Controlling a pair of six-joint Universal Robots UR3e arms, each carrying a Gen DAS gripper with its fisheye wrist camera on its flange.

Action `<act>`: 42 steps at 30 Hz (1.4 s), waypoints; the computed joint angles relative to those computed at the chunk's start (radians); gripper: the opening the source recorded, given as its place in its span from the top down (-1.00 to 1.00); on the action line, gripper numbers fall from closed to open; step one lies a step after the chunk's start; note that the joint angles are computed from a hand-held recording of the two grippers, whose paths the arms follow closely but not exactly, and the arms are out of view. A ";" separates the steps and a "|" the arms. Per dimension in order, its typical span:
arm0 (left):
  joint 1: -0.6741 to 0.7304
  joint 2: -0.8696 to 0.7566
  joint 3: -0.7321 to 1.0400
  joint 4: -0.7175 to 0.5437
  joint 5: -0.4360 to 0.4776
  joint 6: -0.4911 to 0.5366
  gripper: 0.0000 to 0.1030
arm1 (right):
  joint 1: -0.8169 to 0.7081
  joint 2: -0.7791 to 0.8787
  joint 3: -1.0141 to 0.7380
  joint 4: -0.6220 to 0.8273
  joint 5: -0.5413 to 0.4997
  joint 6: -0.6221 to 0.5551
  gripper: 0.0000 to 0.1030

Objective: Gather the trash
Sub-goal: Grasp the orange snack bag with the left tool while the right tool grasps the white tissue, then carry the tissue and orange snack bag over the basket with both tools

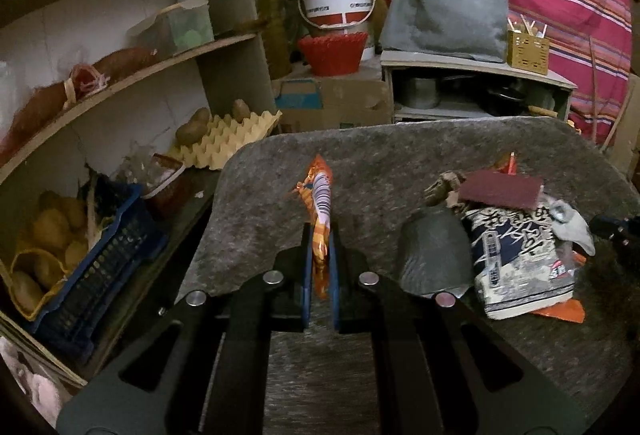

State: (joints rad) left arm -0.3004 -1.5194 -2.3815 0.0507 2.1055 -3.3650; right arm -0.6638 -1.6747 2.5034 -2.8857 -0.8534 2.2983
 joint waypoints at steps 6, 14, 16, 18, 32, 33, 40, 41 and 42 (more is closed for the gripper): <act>-0.082 -0.024 0.068 -0.050 0.049 -0.063 0.90 | -0.117 -0.074 -0.047 0.209 0.064 -0.100 0.87; -0.084 -0.063 0.074 -0.049 0.090 -0.062 0.90 | -0.019 0.029 -0.031 -0.023 -0.012 0.019 -0.27; -0.067 -0.066 0.066 -0.043 0.080 -0.055 0.90 | 0.011 0.061 -0.044 -0.046 -0.023 0.050 -0.27; -0.045 -0.062 0.050 -0.028 0.063 -0.037 0.90 | 0.049 0.106 -0.053 -0.105 -0.054 0.088 -0.27; 0.088 -0.046 -0.034 0.036 -0.047 0.024 0.90 | 0.128 0.212 -0.089 -0.163 -0.062 0.100 0.92; 0.082 -0.044 -0.031 0.034 -0.043 0.022 0.90 | 0.110 0.196 -0.072 -0.173 -0.050 0.089 0.93; -0.011 -0.008 0.028 -0.029 0.014 -0.027 0.90 | -0.079 0.010 0.005 -0.045 0.066 -0.025 0.94; -0.037 -0.007 0.048 -0.045 0.030 -0.039 0.90 | -0.112 -0.023 0.007 0.004 0.089 -0.048 0.94; -0.063 -0.009 0.068 -0.059 0.047 -0.050 0.90 | -0.170 -0.077 0.010 0.084 0.128 -0.085 0.94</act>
State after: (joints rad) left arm -0.3631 -1.5283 -2.3133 -0.0079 2.1523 -3.4151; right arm -0.8340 -1.7517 2.5138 -2.8015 -0.7252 2.2130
